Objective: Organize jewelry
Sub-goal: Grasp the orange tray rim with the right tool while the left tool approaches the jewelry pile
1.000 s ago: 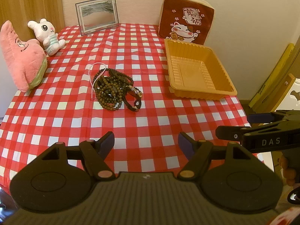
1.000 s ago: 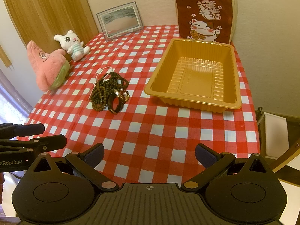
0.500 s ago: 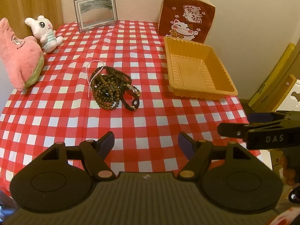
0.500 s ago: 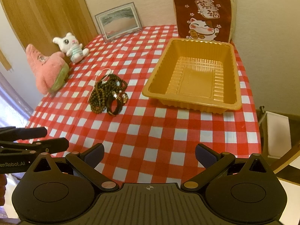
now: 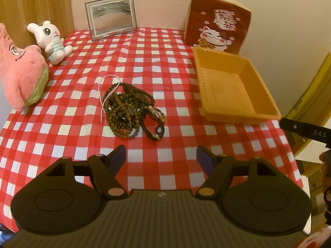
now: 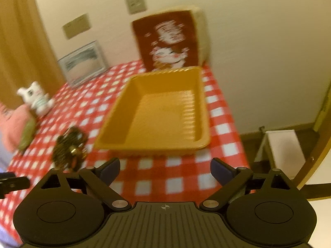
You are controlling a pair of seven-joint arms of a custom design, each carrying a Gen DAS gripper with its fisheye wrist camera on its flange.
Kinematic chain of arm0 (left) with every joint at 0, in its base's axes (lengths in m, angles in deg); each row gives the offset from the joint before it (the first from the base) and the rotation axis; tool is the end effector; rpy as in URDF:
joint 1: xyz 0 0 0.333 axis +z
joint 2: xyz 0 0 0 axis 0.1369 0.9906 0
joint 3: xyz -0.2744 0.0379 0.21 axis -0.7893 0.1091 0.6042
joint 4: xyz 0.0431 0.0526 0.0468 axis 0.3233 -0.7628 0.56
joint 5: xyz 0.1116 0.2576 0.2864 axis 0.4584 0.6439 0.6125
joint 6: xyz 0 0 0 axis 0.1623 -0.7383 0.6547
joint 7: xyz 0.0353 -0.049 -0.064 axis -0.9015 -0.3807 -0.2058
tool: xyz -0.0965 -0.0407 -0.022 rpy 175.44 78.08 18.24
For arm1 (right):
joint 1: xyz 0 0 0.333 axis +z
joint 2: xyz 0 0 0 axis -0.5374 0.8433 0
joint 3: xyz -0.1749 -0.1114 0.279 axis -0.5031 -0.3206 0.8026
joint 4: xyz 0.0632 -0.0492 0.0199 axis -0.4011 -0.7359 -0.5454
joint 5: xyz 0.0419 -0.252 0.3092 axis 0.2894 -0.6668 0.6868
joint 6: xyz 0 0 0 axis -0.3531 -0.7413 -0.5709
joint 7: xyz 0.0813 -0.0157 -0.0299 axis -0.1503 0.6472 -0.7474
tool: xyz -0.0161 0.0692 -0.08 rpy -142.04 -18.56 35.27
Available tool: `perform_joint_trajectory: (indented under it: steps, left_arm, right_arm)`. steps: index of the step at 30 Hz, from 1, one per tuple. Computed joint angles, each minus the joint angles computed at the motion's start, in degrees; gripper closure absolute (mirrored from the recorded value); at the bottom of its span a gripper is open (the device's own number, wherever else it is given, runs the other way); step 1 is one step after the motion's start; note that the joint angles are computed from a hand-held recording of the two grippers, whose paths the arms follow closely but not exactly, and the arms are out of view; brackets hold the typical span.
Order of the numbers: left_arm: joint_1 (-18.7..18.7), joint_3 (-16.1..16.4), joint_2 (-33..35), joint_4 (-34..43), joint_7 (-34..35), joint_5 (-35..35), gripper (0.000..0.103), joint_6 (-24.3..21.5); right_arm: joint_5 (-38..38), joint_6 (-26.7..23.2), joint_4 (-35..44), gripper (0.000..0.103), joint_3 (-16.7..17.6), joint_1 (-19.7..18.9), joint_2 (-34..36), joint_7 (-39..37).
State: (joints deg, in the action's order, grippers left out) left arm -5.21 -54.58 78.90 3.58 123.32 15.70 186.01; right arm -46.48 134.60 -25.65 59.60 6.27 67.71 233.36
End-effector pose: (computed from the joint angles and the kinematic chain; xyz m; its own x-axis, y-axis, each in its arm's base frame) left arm 0.7105 -0.2715 0.5441 -0.3012 -0.9501 0.0810 -0.7475 0.1825 -0.6388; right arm 0.6453 0.4400 0.5045 -0.2541 -0.9318 -0.2591 -0.5871 0.3615 -0.7244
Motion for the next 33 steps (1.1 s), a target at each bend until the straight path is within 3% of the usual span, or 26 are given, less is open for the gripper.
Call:
perform_joint_trajectory:
  steps: [7, 11, 15, 25, 29, 33]
  left_arm:
    - [-1.8, 2.1, 5.4, 6.7, -2.7, 3.2, 0.03, -1.0]
    - [-2.5, 2.5, 8.8, 10.9, -3.6, 4.0, 0.03, -1.1]
    - [-3.0, 2.7, 11.6, 14.6, -4.7, 4.2, 0.03, -1.6]
    - [-4.3, 3.9, 15.7, 19.6, -5.8, 5.6, 0.03, -2.9]
    - [-4.7, 4.2, 16.6, 20.2, -6.2, 6.3, 0.031, -3.1]
    - [-5.2, 4.3, 17.4, 20.7, -6.0, 7.0, 0.035, -3.3]
  right_arm:
    - [-10.3, 0.5, 0.0, 0.019, -5.1, 2.0, 2.8, 12.9]
    - [-13.2, -0.4, 1.9, 0.032, -6.3, 1.9, 5.5, 19.3]
    - [-12.3, -1.8, 5.4, 0.044, -6.1, 0.9, 8.8, 20.2]
    - [-8.8, -1.1, 10.8, 0.064, -7.8, -0.1, 14.1, 21.4]
    - [-8.0, -0.9, 12.3, 0.086, -8.5, 0.0, 15.3, 19.9]
    - [-8.3, -0.7, 12.4, 0.096, -9.2, 0.4, 15.4, 17.9]
